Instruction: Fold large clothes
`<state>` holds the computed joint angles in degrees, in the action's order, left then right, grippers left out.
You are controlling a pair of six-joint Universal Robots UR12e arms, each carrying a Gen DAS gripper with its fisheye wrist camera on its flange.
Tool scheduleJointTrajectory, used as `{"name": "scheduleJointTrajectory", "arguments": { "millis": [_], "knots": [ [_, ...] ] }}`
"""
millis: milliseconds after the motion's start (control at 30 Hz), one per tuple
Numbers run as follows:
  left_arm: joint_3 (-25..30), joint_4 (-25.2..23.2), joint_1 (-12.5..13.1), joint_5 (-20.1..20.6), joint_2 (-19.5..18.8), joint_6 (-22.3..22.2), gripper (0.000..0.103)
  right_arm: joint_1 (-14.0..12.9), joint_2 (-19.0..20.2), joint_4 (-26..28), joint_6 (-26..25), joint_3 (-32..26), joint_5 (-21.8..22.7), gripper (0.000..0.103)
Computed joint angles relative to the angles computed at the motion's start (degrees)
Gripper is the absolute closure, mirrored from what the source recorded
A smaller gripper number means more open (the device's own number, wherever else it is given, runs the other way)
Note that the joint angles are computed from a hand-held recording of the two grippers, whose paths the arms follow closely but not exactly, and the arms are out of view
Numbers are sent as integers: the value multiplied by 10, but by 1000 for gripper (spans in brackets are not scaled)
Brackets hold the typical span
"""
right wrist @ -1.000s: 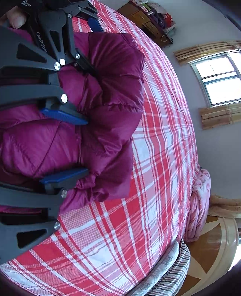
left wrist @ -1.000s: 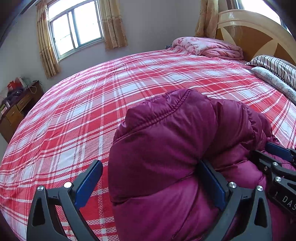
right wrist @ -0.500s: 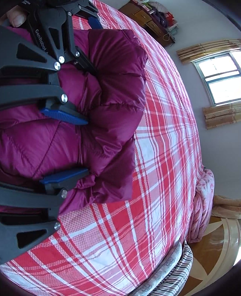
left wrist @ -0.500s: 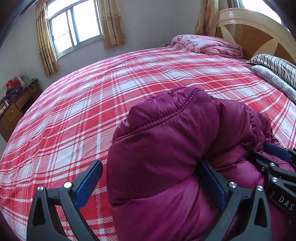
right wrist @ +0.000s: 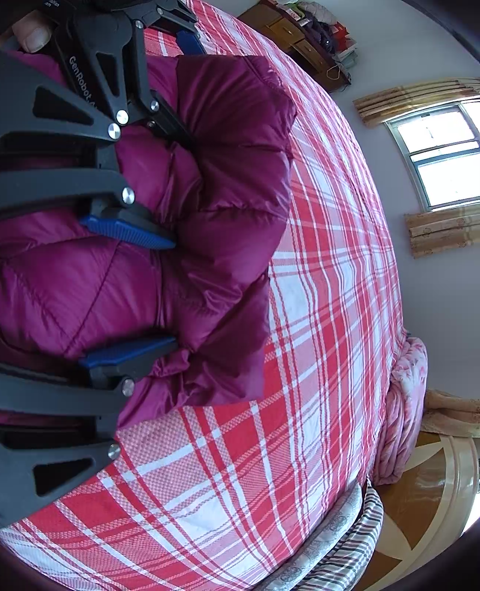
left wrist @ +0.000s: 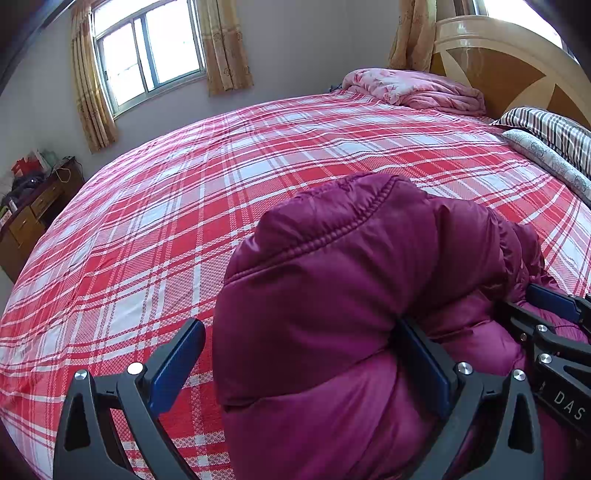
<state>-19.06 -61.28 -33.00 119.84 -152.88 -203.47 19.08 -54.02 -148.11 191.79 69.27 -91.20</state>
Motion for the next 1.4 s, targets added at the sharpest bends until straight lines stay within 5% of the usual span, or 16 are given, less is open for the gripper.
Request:
{"name": "scheduleJointTrajectory", "arguments": {
  "millis": [467,533,600,700,800,933,1233,1333,1400],
  "knots": [
    [-18,12,1,-8,9,-2,1,-3,-2,-5,2,3,10,51],
    [-71,44,4,-25,38,-6,1,-11,-9,-19,3,15,48,48],
    [-156,107,5,-44,85,-28,1,-27,-29,-67,17,50,118,28],
    [-268,198,7,-90,148,-48,1,-38,-60,-142,44,102,119,8],
    [-325,241,4,-97,180,-50,1,-54,-75,-137,62,123,142,8],
    [-362,266,11,-166,199,-70,1,-70,-73,-101,82,125,186,8],
    [-365,275,18,-224,188,-97,1,-82,-58,-91,74,124,301,32],
    [-371,290,26,-268,186,-120,1,-84,-57,-95,77,128,322,44],
    [-373,300,27,-280,187,-122,3,-88,-55,-97,84,131,357,64]
  ]
}}
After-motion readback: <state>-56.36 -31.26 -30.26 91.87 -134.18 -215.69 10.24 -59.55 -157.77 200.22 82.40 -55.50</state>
